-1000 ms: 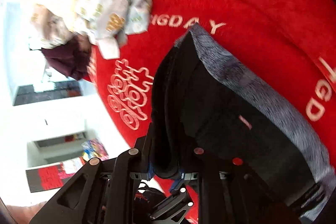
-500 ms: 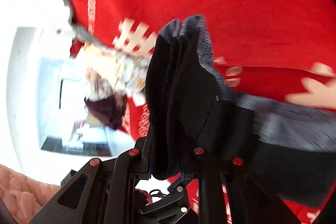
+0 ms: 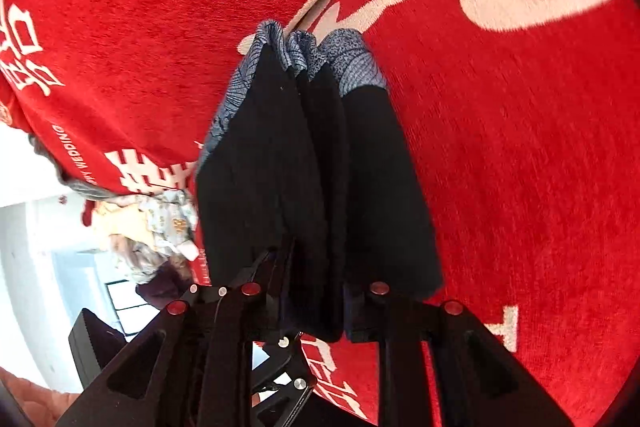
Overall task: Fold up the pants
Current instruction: 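Grasp the trousers with the right gripper while the left gripper lifts its held end, then fold the trousers in half with both grippers and lower the stack onto the cushion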
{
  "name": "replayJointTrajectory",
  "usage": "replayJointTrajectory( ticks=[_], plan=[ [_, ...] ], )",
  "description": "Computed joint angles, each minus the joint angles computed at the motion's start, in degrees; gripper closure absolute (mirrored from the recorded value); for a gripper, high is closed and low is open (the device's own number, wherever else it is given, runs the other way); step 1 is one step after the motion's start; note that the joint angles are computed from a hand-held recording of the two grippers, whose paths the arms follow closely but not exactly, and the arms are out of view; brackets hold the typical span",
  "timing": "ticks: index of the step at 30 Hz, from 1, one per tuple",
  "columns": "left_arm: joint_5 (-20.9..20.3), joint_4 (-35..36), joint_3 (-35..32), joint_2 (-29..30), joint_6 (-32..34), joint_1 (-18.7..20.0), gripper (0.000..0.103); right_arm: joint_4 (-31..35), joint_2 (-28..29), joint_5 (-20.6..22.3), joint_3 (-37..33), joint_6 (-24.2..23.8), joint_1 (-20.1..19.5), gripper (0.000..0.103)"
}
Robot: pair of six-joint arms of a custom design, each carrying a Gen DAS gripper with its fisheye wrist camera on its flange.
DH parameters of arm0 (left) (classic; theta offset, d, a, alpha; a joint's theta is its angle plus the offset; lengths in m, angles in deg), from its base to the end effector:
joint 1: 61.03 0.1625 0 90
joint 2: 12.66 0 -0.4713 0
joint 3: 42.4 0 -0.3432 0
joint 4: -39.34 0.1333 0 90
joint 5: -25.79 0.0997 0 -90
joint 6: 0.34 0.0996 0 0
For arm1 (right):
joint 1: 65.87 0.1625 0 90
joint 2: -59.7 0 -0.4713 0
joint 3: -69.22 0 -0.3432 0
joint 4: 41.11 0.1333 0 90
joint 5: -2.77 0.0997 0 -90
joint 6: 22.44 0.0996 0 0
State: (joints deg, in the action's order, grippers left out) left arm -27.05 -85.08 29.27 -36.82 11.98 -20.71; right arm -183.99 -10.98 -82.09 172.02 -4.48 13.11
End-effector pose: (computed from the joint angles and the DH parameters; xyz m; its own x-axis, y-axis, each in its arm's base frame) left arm -0.4398 -0.6270 0.0024 -0.2434 0.8146 -0.5265 0.8133 0.4672 0.3468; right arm 0.0297 -0.5916 0.3674 -0.8806 0.4345 -0.1890 0.4734 0.8240 -0.3114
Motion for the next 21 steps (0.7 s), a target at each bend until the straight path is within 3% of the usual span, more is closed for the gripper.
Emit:
replayJointTrajectory(
  ticks=[1, 2, 4, 6, 8, 12, 14, 18, 21],
  plan=[
    [-0.9, 3.4, -1.2, -0.7, -1.6, 0.5, 0.050, 0.8, -0.1, -0.6, -0.3, -0.3, 0.3, 0.081],
    [-1.4, 4.9, -1.7, -1.3, -3.0, 0.7, 0.047, 1.5, -0.1, -1.7, -0.5, -0.3, 0.8, 0.079],
    [-2.7, 8.4, -3.3, -3.0, -5.5, 1.5, 0.047, 2.3, 0.6, -4.1, -1.2, 0.6, 2.2, 0.079],
    [-0.7, 8.4, -3.0, -4.6, -6.7, 1.6, 0.047, 4.9, 0.5, -8.0, -2.5, 1.4, 4.0, 0.079],
    [1.2, 9.7, -4.8, -4.8, -8.5, 2.2, 0.046, 8.1, 0.6, -12.7, -4.2, 1.8, 5.4, 0.081],
    [6.8, 15.3, -13.2, -2.5, -15.6, 5.6, 0.046, 15.1, 2.1, -27.5, -9.4, 3.8, 10.7, 0.075],
    [8.2, 22.2, -21.6, 0.2, -22.2, 8.4, 0.047, 13.3, 2.6, -28.2, -10.8, 2.7, 12.0, 0.075],
    [5.6, 32.9, -34.1, 5.0, -30.6, 12.3, 0.047, 13.1, 6.7, -27.9, -16.8, -2.9, 13.7, 0.075],
    [4.9, 32.4, -32.0, 4.8, -31.4, 12.8, 0.046, 15.8, 11.7, -28.4, -20.9, -5.0, 14.3, 0.075]
  ],
)
